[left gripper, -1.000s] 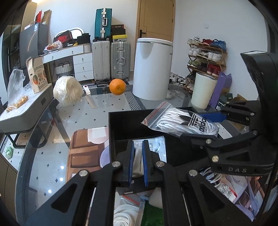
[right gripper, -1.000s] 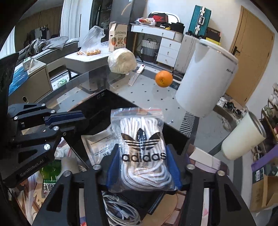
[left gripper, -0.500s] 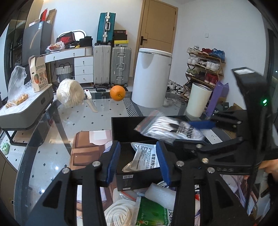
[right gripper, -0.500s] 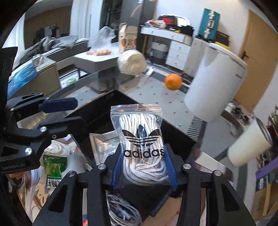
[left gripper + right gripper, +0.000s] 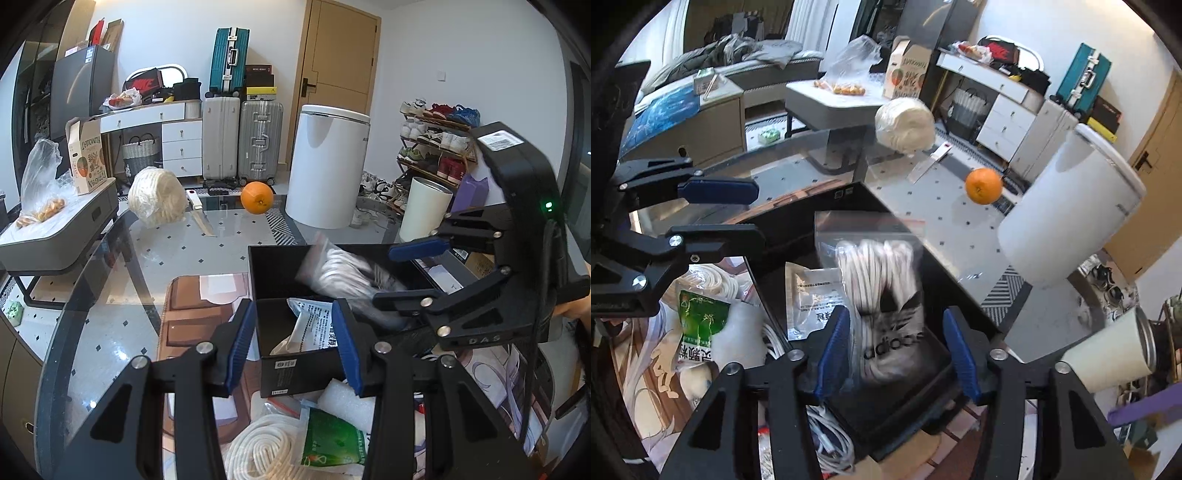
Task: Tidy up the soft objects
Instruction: 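Open both grippers to drop the packet and bag into the black box, then move the right gripper toward the white packet with red edges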
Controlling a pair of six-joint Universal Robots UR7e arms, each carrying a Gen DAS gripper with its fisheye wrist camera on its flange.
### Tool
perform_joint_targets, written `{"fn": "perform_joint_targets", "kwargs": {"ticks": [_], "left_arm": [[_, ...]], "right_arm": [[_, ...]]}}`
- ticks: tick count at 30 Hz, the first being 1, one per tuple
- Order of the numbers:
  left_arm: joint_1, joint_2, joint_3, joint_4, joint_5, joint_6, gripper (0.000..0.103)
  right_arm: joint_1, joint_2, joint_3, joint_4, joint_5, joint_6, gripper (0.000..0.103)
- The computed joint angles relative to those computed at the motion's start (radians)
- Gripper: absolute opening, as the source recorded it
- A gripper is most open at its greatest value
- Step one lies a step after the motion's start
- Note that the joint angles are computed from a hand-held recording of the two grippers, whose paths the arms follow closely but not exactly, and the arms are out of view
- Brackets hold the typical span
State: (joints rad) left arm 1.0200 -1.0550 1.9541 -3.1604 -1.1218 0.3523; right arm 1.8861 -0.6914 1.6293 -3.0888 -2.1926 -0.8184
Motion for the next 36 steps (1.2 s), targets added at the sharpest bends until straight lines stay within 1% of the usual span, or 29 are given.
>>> {"fn": "perform_joint_targets", "kwargs": {"ticks": [3, 4, 7, 8, 9, 10, 11, 12, 13, 14, 15, 16, 17, 18, 21, 25, 27, 30, 33, 36], "left_arm": [[-0.008, -0.002, 0.006, -0.006, -0.004, -0.002, 0.043], [-0.01, -0.003, 0.011, -0.012, -0.006, 0.001, 0.043], [-0.021, -0.007, 0.026, -0.019, -0.005, 0.012, 0.044], [-0.025, -0.008, 0.03, -0.023, 0.0, 0.018, 0.047], [-0.028, -0.011, 0.039, -0.03, 0.006, 0.022, 0.048], [-0.029, -0.015, 0.046, -0.033, 0.008, 0.022, 0.049], [-0.03, -0.024, 0.057, -0.031, 0.007, 0.009, 0.051], [-0.03, -0.033, 0.064, -0.027, 0.002, 0.002, 0.052], [-0.03, -0.041, 0.075, -0.03, -0.004, -0.001, 0.058], [-0.033, -0.049, 0.089, -0.044, -0.001, 0.0, 0.078], [-0.037, -0.053, 0.103, -0.068, 0.009, 0.002, 0.089], [-0.044, -0.056, 0.119, -0.11, 0.024, 0.006, 0.103], [-0.051, -0.059, 0.143, -0.173, 0.036, 0.018, 0.103], [-0.053, -0.064, 0.158, -0.21, 0.031, 0.031, 0.103], [-0.058, -0.089, 0.187, -0.219, 0.032, 0.029, 0.103], [-0.061, -0.111, 0.214, -0.215, 0.036, 0.024, 0.103], [-0.065, -0.119, 0.23, -0.227, 0.043, 0.029, 0.103], [-0.067, -0.128, 0.252, -0.233, 0.054, 0.034, 0.103], [-0.064, -0.123, 0.263, -0.242, 0.058, 0.028, 0.103], [-0.057, -0.119, 0.27, -0.227, 0.056, 0.011, 0.103]], "right_arm": [[0.002, -0.012, 0.032, -0.08, -0.016, -0.013, 0.06], [0.001, -0.015, 0.038, -0.09, -0.017, -0.013, 0.06], [0.0, -0.034, 0.069, -0.129, -0.007, 0.02, 0.062], [0.001, -0.039, 0.084, -0.152, -0.004, 0.035, 0.068], [0.001, -0.047, 0.104, -0.184, 0.004, 0.057, 0.072], [0.002, -0.058, 0.131, -0.223, 0.018, 0.079, 0.081], [0.002, -0.067, 0.16, -0.271, 0.032, 0.099, 0.086], [0.004, -0.075, 0.183, -0.305, 0.04, 0.12, 0.087], [0.005, -0.089, 0.216, -0.343, 0.055, 0.16, 0.091], [0.004, -0.1, 0.241, -0.366, 0.068, 0.194, 0.097], [0.002, -0.116, 0.273, -0.384, 0.085, 0.24, 0.1], [0.002, -0.129, 0.298, -0.394, 0.094, 0.266, 0.102], [-0.001, -0.144, 0.33, -0.413, 0.115, 0.3, 0.102], [-0.001, -0.153, 0.352, -0.429, 0.125, 0.322, 0.102], [0.006, -0.167, 0.403, -0.477, 0.128, 0.369, 0.102], [0.016, -0.179, 0.448, -0.506, 0.133, 0.429, 0.102], [0.025, -0.173, 0.46, -0.525, 0.122, 0.423, 0.102], [0.041, -0.161, 0.461, -0.522, 0.089, 0.419, 0.102], [0.04, -0.16, 0.469, -0.497, 0.096, 0.433, 0.102], [0.039, -0.146, 0.466, -0.482, 0.082, 0.435, 0.102]]}}
